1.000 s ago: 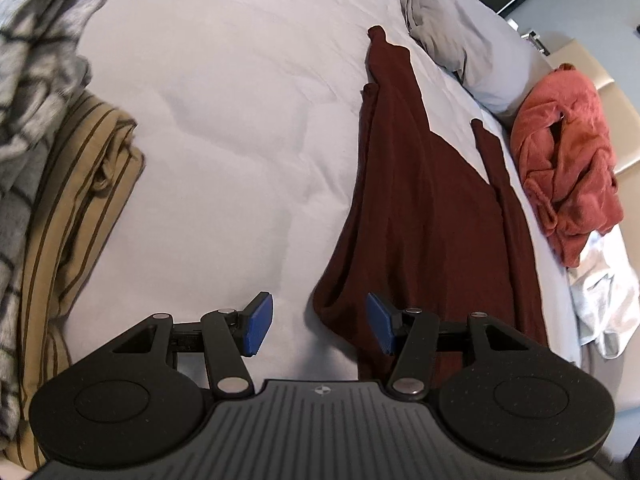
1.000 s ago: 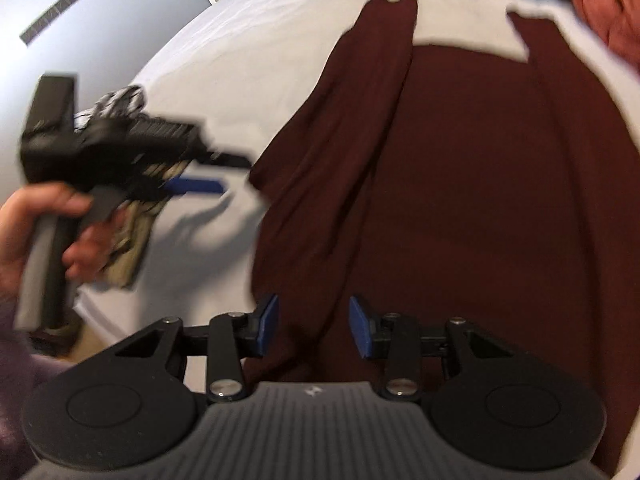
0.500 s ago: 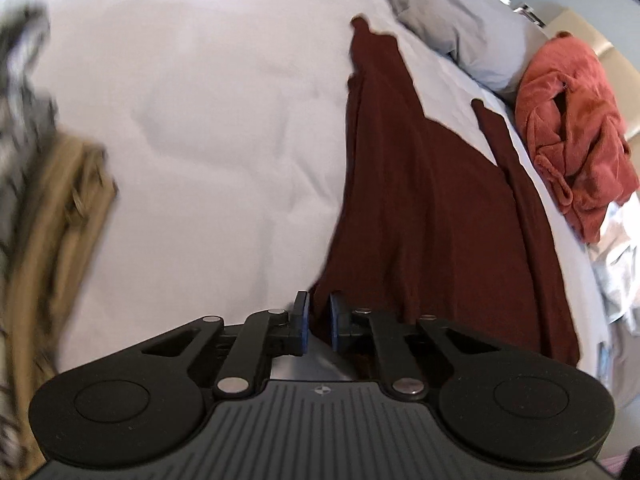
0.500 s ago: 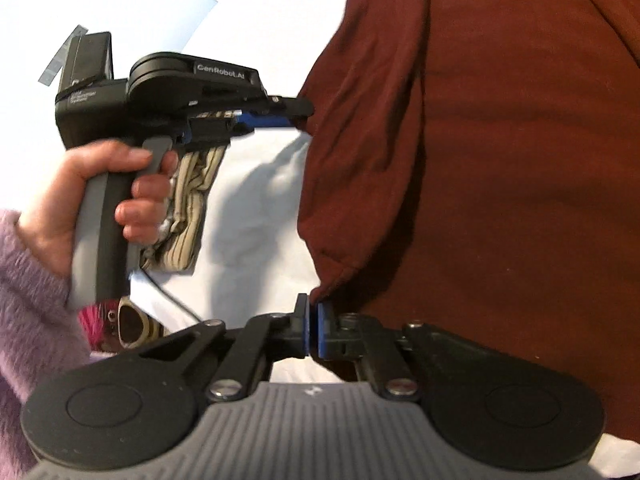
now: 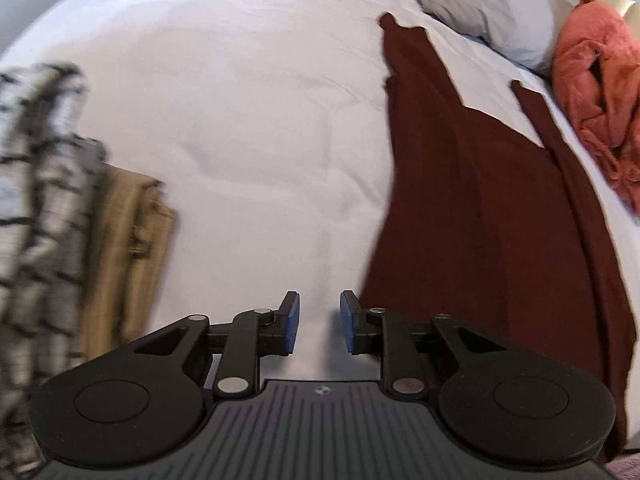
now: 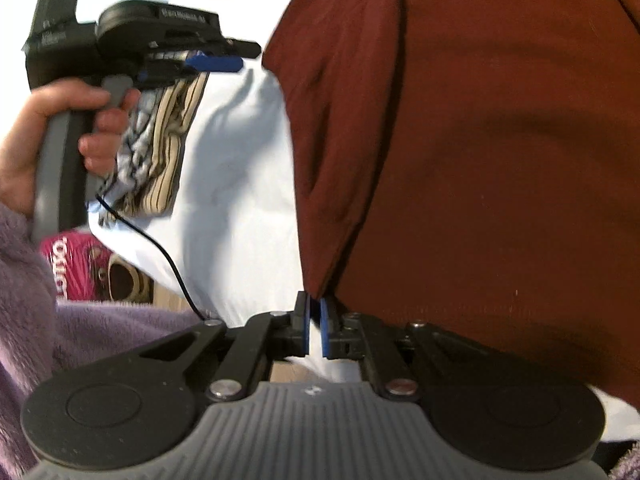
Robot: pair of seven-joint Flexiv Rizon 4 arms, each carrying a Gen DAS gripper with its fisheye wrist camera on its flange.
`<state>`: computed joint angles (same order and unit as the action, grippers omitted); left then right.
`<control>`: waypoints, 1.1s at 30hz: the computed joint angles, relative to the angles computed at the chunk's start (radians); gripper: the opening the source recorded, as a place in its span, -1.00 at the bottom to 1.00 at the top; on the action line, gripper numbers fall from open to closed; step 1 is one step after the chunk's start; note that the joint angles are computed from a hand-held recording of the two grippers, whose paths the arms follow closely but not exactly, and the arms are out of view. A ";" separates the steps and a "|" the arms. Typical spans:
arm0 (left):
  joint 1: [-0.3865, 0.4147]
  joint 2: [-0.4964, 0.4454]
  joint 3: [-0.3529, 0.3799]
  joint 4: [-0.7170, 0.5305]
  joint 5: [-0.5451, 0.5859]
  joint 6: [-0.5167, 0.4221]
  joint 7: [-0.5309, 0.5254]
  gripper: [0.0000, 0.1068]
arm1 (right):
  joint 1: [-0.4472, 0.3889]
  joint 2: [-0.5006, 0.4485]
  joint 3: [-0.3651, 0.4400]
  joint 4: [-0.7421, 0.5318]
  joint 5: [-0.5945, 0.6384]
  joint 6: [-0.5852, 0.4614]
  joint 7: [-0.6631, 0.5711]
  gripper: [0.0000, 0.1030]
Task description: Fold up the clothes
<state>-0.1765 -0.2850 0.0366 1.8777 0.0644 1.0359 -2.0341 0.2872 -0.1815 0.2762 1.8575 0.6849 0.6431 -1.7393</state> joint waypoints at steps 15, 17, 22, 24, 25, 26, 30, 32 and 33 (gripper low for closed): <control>-0.111 0.164 -0.084 0.160 0.042 0.095 0.048 -0.20 | -0.016 0.120 -0.050 0.136 -0.080 0.239 -0.030 -0.03; -0.125 0.174 -0.087 0.185 0.056 0.128 0.001 -0.18 | -0.033 0.133 -0.064 0.157 -0.086 0.261 -0.016 -0.03; -0.158 0.204 -0.075 0.218 0.184 0.147 -0.231 -0.15 | -0.061 0.157 -0.088 0.220 -0.120 0.321 0.070 -0.02; -0.162 0.219 -0.078 0.215 0.247 0.121 -0.304 -0.15 | -0.074 0.171 -0.097 0.250 -0.146 0.340 0.103 -0.01; -0.161 0.224 -0.082 0.219 0.258 0.120 -0.325 -0.15 | -0.077 0.178 -0.100 0.266 -0.166 0.355 0.127 0.02; -0.156 0.229 -0.086 0.229 0.255 0.136 -0.341 -0.15 | -0.083 0.186 -0.105 0.282 -0.188 0.369 0.152 0.04; -0.139 0.236 -0.094 0.266 0.206 0.203 -0.362 -0.14 | -0.108 0.207 -0.130 0.312 -0.203 0.383 0.164 0.06; -0.133 0.240 -0.093 0.267 0.224 0.210 -0.387 -0.14 | -0.108 0.208 -0.130 0.325 -0.195 0.418 0.182 0.06; -0.131 0.243 -0.092 0.266 0.238 0.210 -0.407 -0.13 | -0.112 0.213 -0.133 0.333 -0.193 0.433 0.192 0.06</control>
<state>-0.3080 -0.0423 -0.0557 2.1432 0.3022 1.2460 -2.4415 0.1750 0.0313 0.1431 2.1904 0.4921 1.0759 -1.5477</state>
